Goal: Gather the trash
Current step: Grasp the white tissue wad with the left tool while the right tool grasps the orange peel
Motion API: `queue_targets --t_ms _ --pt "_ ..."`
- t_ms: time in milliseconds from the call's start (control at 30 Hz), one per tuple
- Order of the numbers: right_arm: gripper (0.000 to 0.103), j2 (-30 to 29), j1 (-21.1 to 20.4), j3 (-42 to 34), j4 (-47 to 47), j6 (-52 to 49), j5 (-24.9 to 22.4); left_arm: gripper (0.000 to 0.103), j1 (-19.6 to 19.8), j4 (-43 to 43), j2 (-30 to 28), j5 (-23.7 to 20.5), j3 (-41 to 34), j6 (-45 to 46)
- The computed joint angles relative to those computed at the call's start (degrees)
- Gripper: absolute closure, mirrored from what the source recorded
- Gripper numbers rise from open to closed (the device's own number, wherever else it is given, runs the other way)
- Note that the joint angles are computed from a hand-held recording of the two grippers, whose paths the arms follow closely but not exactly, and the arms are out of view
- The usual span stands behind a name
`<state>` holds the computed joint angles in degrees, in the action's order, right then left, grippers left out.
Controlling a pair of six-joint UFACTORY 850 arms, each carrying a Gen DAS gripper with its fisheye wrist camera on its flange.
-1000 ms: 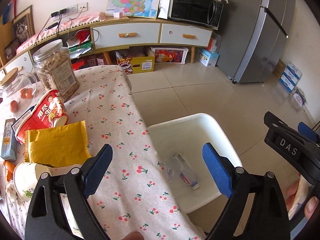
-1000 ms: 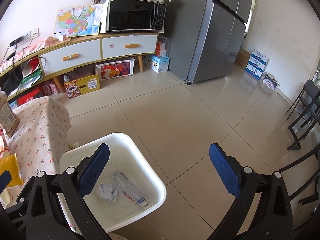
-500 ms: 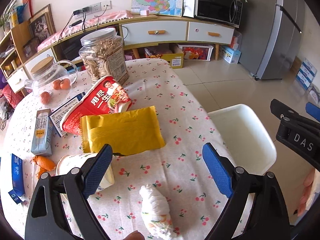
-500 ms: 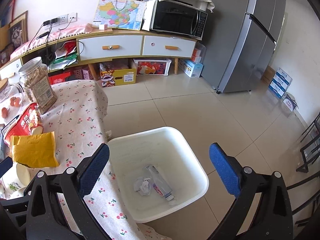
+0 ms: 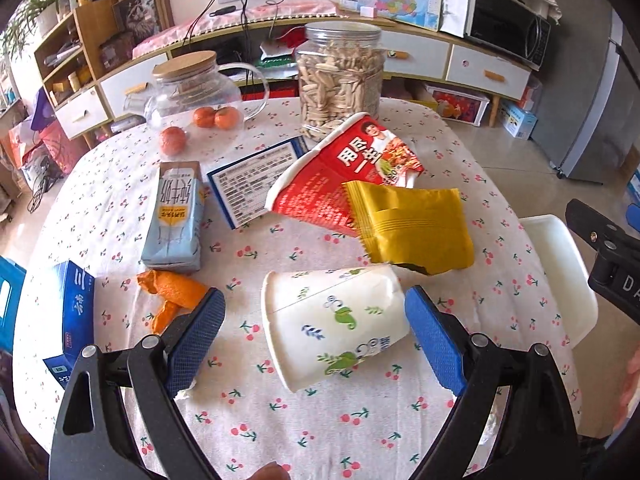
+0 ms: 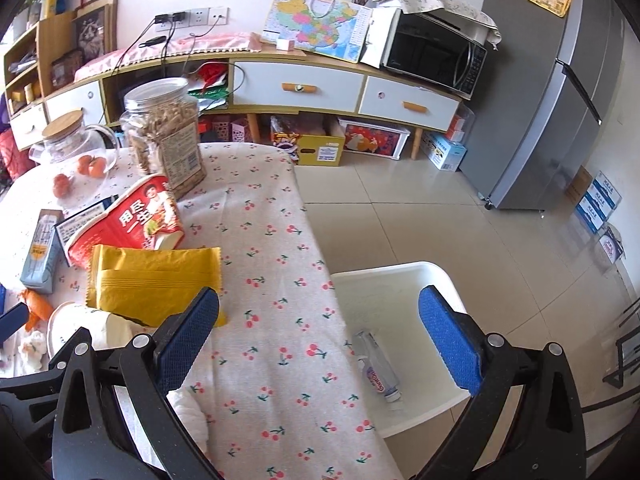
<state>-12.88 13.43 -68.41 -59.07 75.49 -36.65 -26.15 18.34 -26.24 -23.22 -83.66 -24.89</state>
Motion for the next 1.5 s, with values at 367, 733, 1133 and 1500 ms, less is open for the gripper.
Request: queue_targets --t_ms 367,733,1133,1500 --pt "0.007 -4.2 5.1 -4.7 3.2 -4.7 0.5 0.014 6.4 -6.4 2.4 -0.7 4.1 5.6" --pt "0.007 -7.4 7.3 -8.6 3.9 -6.6 1.0 0.015 9.3 -13.5 -0.9 -5.8 2.3 15.5" --pt "0.007 -9.0 7.2 -10.6 10.9 -16.9 6.7 0.071 9.0 -8.6 -0.5 -5.0 3.0 15.0" --pt "0.023 -14.6 11.0 -16.9 19.0 -32.9 8.3 0.071 11.9 -6.6 6.5 -3.8 6.7 11.8"
